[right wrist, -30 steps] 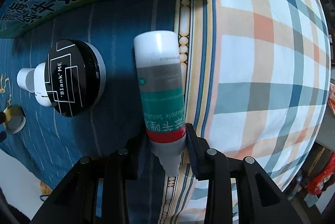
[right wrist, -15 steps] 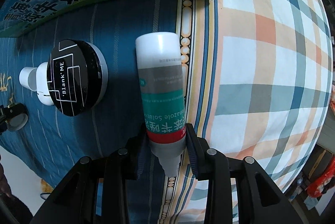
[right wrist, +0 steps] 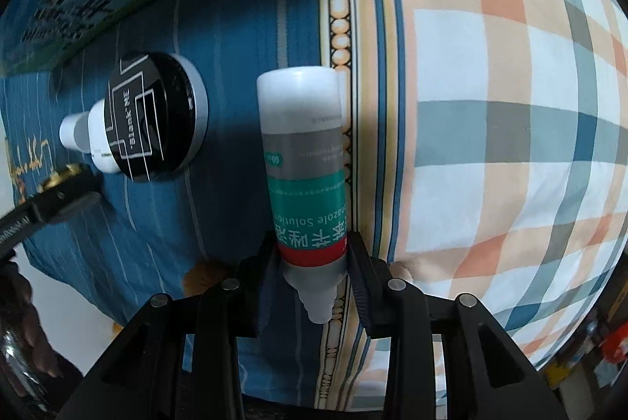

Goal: Organize rigid objects
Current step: 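Carry the gold tin and bottle into the box and release both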

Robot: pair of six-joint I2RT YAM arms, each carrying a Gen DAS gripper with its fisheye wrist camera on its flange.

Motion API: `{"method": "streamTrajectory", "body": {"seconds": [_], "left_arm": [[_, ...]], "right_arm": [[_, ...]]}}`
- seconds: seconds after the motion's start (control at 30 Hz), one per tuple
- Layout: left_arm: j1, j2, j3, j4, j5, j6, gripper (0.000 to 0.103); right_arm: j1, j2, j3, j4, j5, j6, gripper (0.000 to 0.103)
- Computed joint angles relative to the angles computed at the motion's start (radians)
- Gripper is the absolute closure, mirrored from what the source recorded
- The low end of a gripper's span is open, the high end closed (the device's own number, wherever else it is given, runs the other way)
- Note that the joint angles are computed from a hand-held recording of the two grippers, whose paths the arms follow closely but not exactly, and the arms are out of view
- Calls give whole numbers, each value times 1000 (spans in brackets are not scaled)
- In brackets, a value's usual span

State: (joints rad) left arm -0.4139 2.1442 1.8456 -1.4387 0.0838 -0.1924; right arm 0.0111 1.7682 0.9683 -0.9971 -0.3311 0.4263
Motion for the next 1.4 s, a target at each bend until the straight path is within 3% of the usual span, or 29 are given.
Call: {"method": "streamTrajectory", "body": {"seconds": [0.27, 0.6, 0.77, 0.87, 1.07, 1.4], "left_arm": [[58, 66, 23, -4, 70, 7, 35], [201, 62, -122, 119, 180, 26, 34], [208, 55, -161, 183, 144, 20, 35], [182, 40, -160, 205, 102, 7, 40], [131, -15, -229, 247, 53, 19, 40], [73, -136, -336, 270, 54, 36, 41]], "right_arm": [[12, 18, 2, 18, 24, 19, 66], [30, 82, 69, 6, 35, 31, 57], [58, 111, 113, 6, 43, 71, 56], [82, 111, 130, -9, 90, 96, 67], [134, 112, 145, 2, 122, 125, 68], [114, -21, 78, 5, 44, 132, 69]]}}
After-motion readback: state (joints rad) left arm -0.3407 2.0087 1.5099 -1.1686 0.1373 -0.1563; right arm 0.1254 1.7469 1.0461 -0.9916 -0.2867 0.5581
